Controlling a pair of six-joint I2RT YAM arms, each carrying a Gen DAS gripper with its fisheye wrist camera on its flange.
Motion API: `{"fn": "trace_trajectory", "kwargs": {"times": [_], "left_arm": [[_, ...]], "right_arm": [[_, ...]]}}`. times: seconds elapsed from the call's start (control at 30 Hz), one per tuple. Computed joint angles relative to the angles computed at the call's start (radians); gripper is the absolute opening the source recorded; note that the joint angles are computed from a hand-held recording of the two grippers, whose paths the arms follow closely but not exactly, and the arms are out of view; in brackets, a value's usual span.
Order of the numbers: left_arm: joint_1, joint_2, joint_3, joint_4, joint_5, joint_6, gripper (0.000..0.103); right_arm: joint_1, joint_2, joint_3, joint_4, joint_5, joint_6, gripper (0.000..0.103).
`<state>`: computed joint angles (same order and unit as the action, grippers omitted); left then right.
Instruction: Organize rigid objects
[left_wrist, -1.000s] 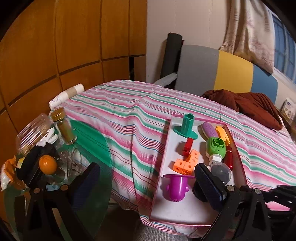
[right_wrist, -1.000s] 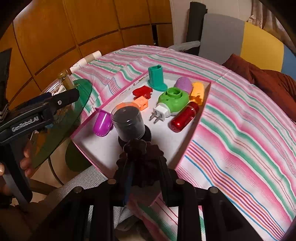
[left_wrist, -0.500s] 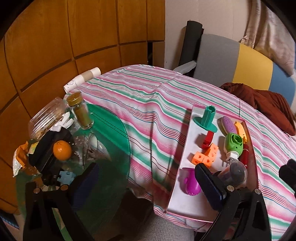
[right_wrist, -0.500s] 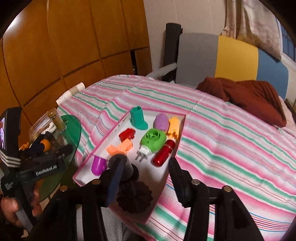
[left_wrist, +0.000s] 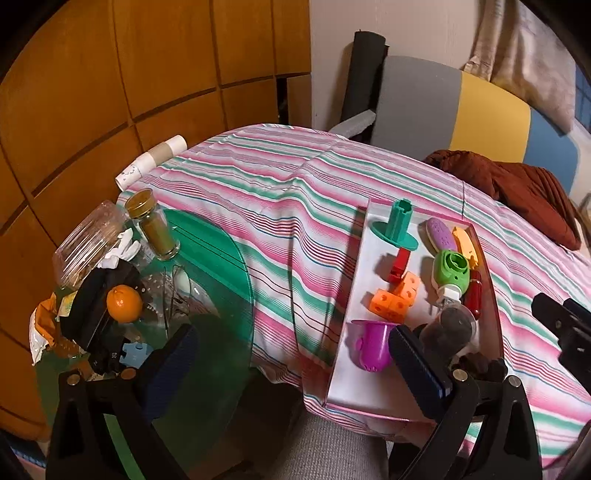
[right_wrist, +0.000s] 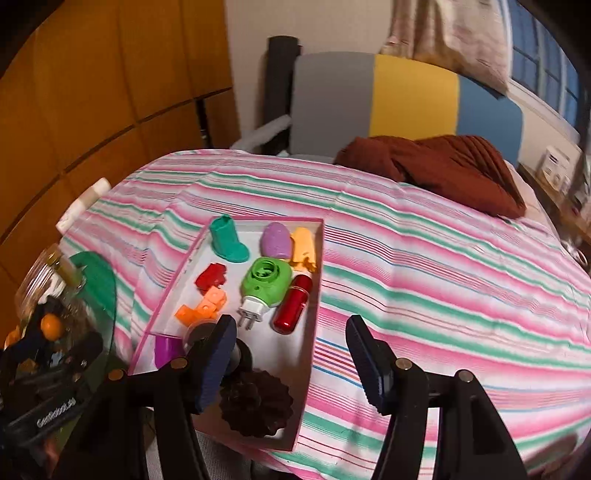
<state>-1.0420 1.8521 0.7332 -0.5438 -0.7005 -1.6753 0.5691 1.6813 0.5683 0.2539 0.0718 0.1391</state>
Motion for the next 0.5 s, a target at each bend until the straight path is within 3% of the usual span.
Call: {"fn": "trace_trajectory", "kwargs": {"times": [0.1,0.27,0.5], "left_arm": [[-0.003,-0.006,0.003,0.004,0.008,0.012,0.103],[-0.009,-0.021,0.012,-0.005,0.004,0.028,0.103],[-0.014,-0.034,0.020,-0.010,-0.007,0.049,0.103]], "right_arm": [[0.015,0.027,0.028,-0.041,0.069,0.030,0.063],[0.007,0.038,0.028,-0.042,0.035,0.045,0.063],[0.039,0.028,0.015,-0.023,0.076,0.031,0.063]]}}
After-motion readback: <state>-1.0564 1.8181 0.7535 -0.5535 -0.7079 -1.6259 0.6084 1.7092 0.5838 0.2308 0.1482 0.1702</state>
